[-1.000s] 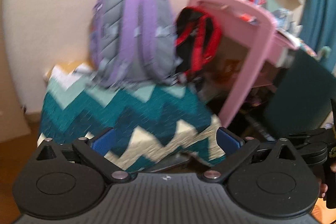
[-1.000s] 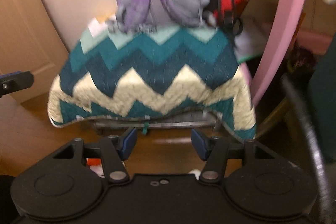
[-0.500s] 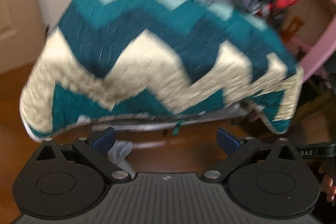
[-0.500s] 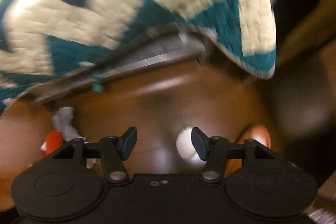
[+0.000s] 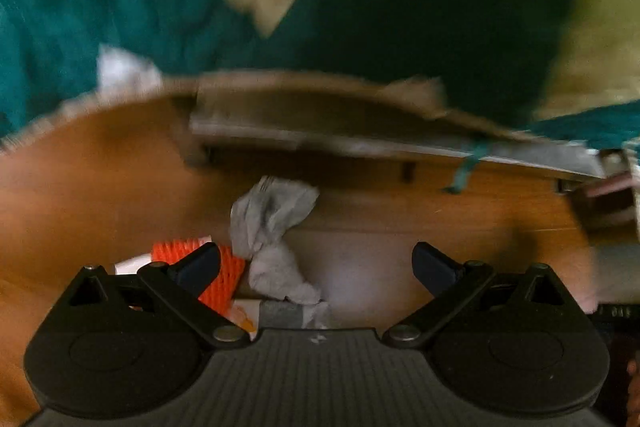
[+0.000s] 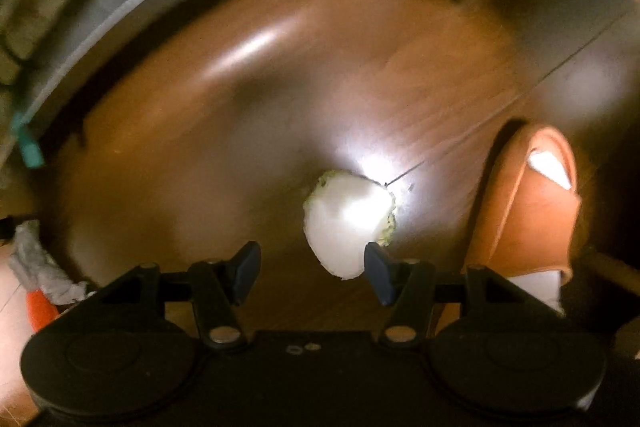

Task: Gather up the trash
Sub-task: 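Grasp white crumpled paper with right tool while left tool grasps grey crumpled paper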

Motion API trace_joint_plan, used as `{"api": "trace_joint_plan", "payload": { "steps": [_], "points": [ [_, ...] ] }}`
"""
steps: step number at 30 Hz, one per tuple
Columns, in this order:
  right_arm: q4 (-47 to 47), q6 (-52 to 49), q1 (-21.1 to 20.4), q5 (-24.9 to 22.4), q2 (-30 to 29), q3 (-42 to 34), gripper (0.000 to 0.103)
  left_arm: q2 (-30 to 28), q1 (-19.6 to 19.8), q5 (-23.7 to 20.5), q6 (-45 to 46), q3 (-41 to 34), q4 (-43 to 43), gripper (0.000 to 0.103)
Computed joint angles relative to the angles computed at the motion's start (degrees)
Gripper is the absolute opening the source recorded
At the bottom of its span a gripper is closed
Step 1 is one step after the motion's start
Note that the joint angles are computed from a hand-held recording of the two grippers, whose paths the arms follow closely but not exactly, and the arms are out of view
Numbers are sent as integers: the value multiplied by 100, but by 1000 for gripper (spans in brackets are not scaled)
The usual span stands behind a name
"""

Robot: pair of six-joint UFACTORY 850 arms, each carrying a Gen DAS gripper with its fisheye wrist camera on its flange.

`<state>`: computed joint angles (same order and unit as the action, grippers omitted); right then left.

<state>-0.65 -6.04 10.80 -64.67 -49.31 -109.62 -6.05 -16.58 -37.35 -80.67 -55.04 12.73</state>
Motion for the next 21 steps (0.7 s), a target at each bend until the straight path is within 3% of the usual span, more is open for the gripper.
{"api": "trace_joint_plan", "payload": {
  "steps": [8,14,21],
  "points": [
    [-214,381,43,19,-438,-58,56,-660,332,682,465,251,-755,102],
    [-78,667,-30,-62,-764,-344,56,-1072,442,873,554,201,-838,99],
    [-159,819,-39,-79,-940,-467,56,-1460,477,797,1123,32,-1280,71]
  ]
}}
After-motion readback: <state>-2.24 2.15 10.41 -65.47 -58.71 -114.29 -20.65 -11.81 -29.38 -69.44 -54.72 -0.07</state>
